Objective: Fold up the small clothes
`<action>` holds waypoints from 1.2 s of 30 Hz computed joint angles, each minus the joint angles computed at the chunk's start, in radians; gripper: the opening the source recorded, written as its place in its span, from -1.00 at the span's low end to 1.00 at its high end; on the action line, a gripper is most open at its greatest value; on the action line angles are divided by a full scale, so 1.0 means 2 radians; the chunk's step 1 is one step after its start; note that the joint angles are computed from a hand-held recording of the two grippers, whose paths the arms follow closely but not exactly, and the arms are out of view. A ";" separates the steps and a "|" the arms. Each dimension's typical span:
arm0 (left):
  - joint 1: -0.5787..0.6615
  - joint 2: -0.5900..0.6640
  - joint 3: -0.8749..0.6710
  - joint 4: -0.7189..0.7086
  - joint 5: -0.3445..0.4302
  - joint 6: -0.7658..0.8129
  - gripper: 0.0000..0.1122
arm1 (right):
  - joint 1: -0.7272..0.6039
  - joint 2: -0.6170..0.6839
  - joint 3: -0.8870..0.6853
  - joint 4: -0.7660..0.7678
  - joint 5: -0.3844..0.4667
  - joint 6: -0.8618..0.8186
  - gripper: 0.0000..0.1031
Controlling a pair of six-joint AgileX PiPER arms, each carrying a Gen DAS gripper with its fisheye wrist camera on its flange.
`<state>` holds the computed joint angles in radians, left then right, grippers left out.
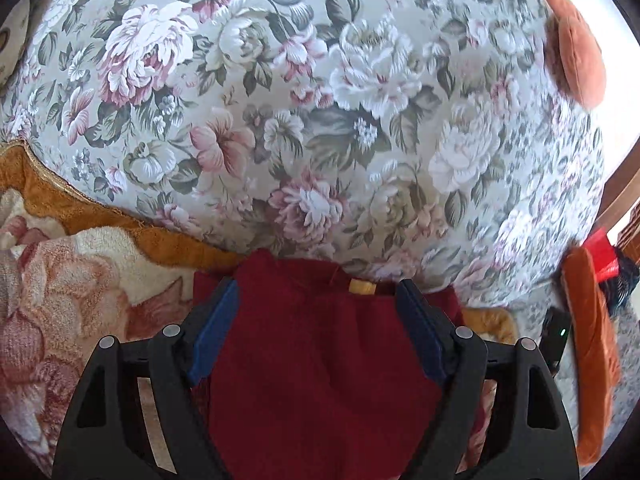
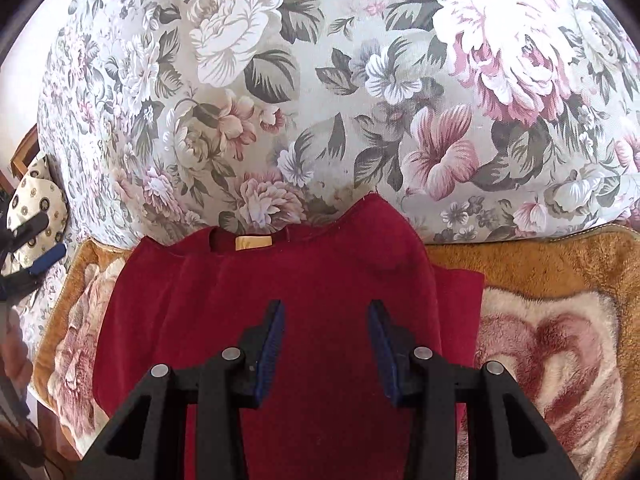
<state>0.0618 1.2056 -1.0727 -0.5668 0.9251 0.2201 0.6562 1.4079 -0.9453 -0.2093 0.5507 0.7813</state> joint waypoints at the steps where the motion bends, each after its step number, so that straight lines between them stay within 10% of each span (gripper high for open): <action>1: -0.017 -0.006 0.018 0.018 -0.015 -0.013 0.43 | 0.001 0.006 -0.004 -0.010 0.004 0.005 -0.21; 14: -0.113 0.122 0.082 0.247 -0.163 -0.210 0.43 | -0.073 0.092 -0.028 0.015 -0.020 -0.029 -0.24; 29: -0.089 -0.075 0.191 0.215 -0.099 -0.144 0.43 | 0.025 -0.098 0.081 -0.082 0.097 0.111 -0.22; 36: -0.080 -0.066 0.211 0.196 -0.092 -0.144 0.43 | -0.020 -0.116 0.131 -0.014 0.032 0.080 -0.13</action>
<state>-0.0976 1.0731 -0.6509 -0.1751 0.7413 -0.0687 0.6169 1.1756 -0.6839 -0.2367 0.6149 0.9405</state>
